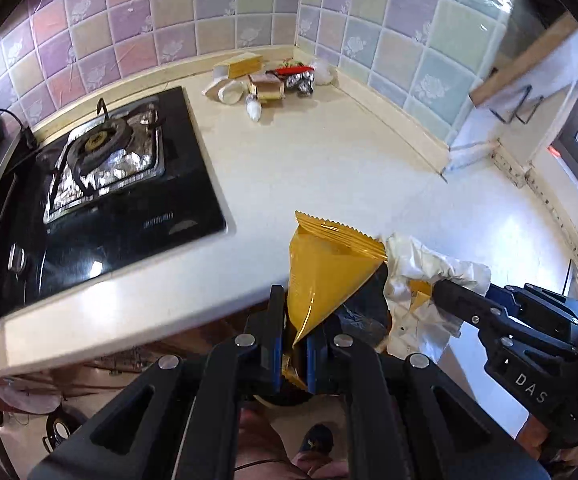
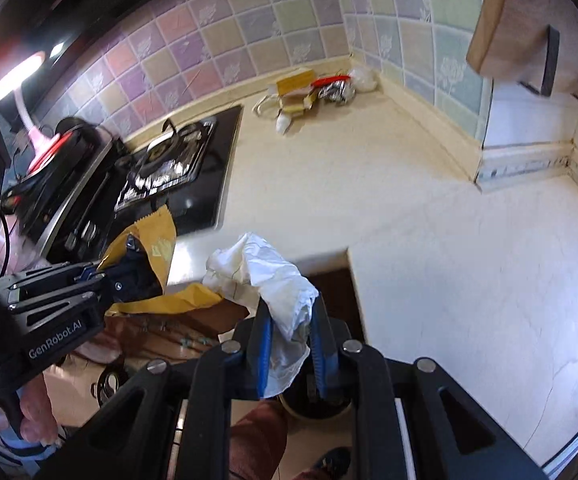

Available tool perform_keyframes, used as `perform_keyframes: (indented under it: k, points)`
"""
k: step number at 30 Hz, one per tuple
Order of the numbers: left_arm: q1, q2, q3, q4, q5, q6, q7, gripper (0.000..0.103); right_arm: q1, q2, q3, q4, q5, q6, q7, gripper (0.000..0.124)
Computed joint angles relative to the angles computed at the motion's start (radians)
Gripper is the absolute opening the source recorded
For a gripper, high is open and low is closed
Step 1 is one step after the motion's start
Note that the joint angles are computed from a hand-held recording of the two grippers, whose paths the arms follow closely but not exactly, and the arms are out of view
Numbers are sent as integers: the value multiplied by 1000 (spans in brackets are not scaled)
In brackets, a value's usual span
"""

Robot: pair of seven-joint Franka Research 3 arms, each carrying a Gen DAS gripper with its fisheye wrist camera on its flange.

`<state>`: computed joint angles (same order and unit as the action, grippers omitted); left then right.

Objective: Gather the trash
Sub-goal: 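Carry both items down over the trash bin and open both grippers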

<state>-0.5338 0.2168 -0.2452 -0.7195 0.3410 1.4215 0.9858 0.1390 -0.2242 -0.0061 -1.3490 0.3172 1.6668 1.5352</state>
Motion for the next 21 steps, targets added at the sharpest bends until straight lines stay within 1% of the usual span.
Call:
perform_keyframes:
  k: [1,3,4,9,12,15,21]
  points:
    - [5,-43,-3,-75,-12,14,-9,6,0,-23,0,-34,0,-2,-7,17]
    - [20,-97,-17,-174,-31,28,-16,6,0,-50,-1,-78,0,-15,-6,17]
    - [23,-102,-26,-187,-34,8,-31,6,-1,-61,-1,-97,2,-24,-1,17]
    - [78,-198,-48,-387,-144,54,-27,6,-8,-107,14,-189,-29,-22,21,17]
    - [104,-232,-53,-473,-190,88,-13,6,-5,-143,35,-263,-62,-15,34,17]
    - [130,-283,-45,-596,-259,154,9,7,-2,-170,60,-333,-99,5,59,17]
    - [166,-376,-24,-857,-370,283,54,7,5,-206,105,-495,-160,60,162,17]
